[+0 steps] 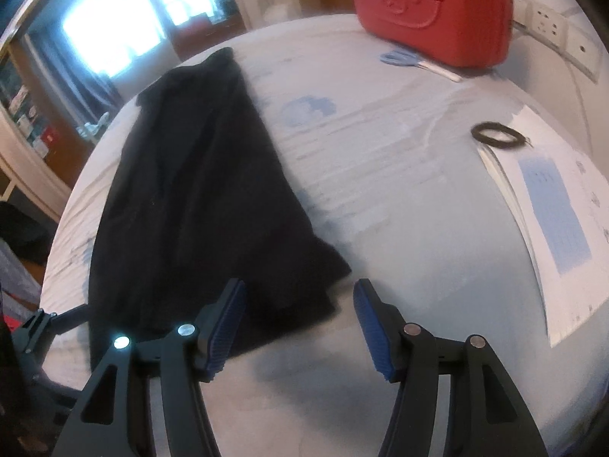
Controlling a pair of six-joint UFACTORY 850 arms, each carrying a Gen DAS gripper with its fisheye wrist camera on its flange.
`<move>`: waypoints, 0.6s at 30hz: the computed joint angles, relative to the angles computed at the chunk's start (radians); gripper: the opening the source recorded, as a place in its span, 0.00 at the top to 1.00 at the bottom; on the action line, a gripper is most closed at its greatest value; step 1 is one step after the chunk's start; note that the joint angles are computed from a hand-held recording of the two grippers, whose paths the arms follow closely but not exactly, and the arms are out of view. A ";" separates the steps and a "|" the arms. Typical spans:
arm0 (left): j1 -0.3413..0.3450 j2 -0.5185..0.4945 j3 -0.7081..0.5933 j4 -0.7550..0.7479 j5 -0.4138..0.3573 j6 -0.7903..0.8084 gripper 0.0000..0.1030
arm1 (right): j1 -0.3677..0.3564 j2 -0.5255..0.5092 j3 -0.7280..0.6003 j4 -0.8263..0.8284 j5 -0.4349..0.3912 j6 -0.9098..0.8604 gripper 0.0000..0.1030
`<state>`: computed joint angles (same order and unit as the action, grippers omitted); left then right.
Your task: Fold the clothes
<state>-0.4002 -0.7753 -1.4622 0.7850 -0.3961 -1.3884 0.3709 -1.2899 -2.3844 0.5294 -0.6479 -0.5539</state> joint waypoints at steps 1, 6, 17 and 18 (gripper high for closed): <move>0.001 0.000 0.000 0.000 0.003 0.003 0.00 | 0.003 0.001 0.003 -0.008 0.011 -0.004 0.42; 0.003 0.003 -0.002 -0.038 0.017 0.064 0.09 | 0.023 0.039 0.080 -0.059 0.102 -0.013 0.42; 0.036 0.009 -0.045 -0.302 0.054 0.398 0.86 | 0.021 -0.004 -0.007 -0.039 0.010 0.044 0.91; 0.043 0.014 -0.043 -0.315 0.058 0.415 0.87 | 0.017 -0.010 -0.022 -0.010 -0.009 0.040 0.91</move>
